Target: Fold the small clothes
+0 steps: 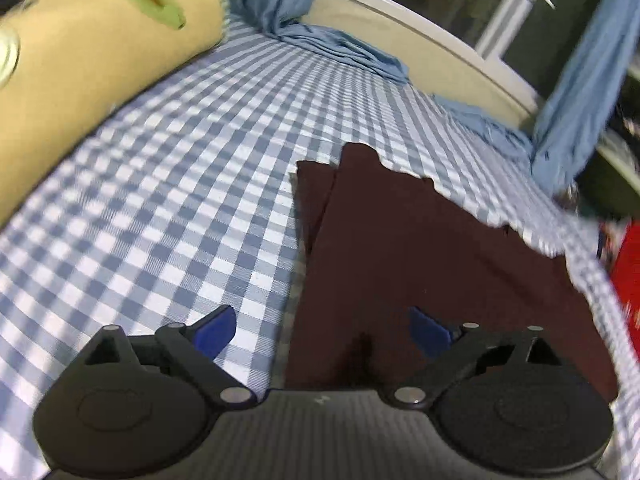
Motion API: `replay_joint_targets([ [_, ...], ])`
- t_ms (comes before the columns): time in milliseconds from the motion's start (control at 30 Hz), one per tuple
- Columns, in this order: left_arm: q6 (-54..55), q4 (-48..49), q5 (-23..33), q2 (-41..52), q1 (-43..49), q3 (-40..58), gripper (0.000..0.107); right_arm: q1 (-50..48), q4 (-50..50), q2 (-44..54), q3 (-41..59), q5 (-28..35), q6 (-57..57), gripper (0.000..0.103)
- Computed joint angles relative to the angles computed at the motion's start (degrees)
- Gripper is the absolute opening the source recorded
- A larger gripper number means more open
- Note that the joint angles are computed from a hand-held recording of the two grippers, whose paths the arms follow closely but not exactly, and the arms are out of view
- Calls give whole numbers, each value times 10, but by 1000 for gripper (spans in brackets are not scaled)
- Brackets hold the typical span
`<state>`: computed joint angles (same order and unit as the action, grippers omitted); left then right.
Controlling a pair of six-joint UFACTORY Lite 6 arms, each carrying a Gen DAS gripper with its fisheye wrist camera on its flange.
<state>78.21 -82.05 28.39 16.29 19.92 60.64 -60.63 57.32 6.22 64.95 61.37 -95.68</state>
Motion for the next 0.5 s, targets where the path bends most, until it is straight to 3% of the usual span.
replay_joint_targets([
  [100,16,-29,3,34,1,15,97,-1,21,-47,-48,38,-4,84],
  [300,49,-56,66,112,22,64,99,-22,52,-143,-161,79,-27,85],
  [500,65,-50,68,137,11,93,99,-18,55,-186,-203,52,-31,84],
])
